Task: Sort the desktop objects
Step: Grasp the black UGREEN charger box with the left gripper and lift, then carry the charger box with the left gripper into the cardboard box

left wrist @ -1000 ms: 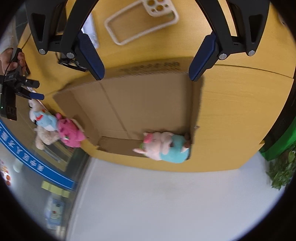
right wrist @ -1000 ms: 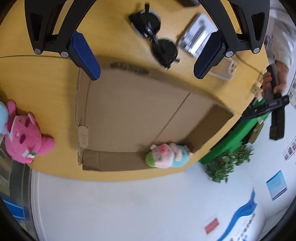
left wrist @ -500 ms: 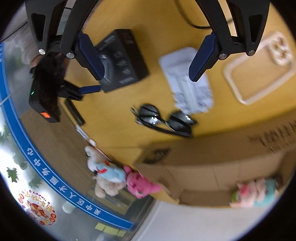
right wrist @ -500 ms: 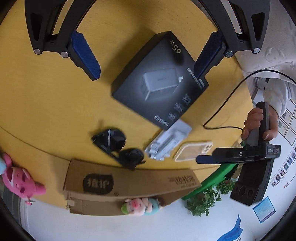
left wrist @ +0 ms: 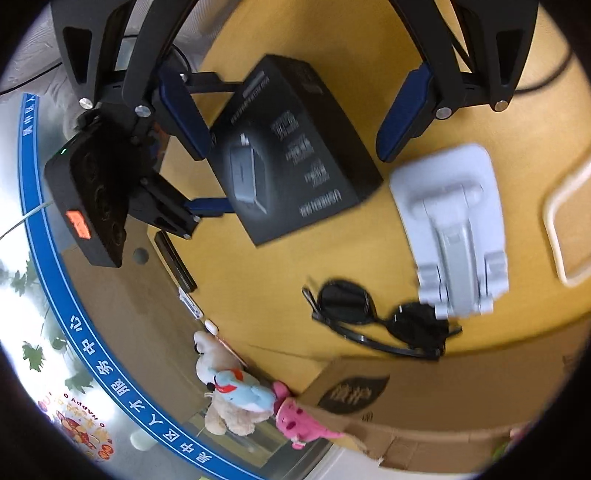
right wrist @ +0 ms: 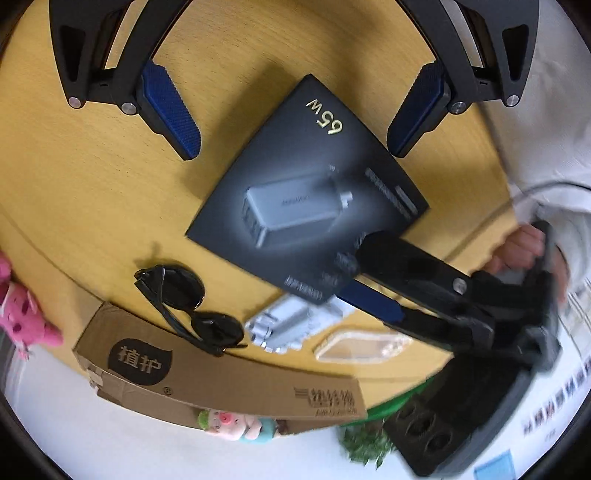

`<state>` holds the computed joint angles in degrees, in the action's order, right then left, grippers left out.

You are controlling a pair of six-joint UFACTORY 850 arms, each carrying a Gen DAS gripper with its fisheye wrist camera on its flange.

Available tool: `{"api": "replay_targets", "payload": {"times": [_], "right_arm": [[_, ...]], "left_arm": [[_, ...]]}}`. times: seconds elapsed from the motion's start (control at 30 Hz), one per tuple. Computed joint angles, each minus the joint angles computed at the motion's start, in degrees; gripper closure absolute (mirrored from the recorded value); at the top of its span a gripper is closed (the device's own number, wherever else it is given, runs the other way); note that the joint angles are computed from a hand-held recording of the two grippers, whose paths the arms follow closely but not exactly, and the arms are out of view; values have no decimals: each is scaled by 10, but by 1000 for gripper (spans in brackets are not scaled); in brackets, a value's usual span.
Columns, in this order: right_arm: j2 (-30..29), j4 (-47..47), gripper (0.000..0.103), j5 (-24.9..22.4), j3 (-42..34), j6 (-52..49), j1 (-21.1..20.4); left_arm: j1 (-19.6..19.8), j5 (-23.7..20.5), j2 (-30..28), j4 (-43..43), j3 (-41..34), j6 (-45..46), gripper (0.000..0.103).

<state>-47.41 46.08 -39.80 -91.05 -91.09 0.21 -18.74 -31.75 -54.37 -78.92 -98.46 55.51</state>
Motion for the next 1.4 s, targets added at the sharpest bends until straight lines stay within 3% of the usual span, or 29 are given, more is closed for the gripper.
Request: {"api": "replay_targets", "payload": {"times": [0.07, 0.1, 0.13, 0.2, 0.27, 0.4, 0.8, 1.03, 1.2, 1.4], "right_arm": [[3, 19, 2, 19, 13, -32, 2], [-1, 33, 2, 17, 11, -37, 2], [-6, 40, 2, 11, 6, -32, 2], [-13, 46, 2, 31, 3, -21, 9], [-4, 68, 3, 67, 22, -53, 15], [5, 109, 7, 71, 38, -79, 13], [59, 297, 9, 89, 64, -241, 32], [61, 335, 9, 80, 22, -267, 53], [49, 343, 9, 76, -33, -287, 70], [24, 349, 9, 53, -136, -289, 79]], "left_arm": [[0, -2, -7, -2, -2, -2, 19], [0, -5, -13, 0, -7, -10, 29], [2, -8, -16, -17, -7, 0, 31], [2, 9, -10, -55, 7, 30, 32], [-1, 26, -7, -36, 6, 20, 34], [-5, 53, 9, -63, 30, 50, 34], [6, 113, 108, -327, 117, 356, 34], [29, 102, 148, -466, 142, 512, 34], [33, 131, 169, -558, 129, 625, 34], [44, 156, 180, -587, 80, 693, 33]]}}
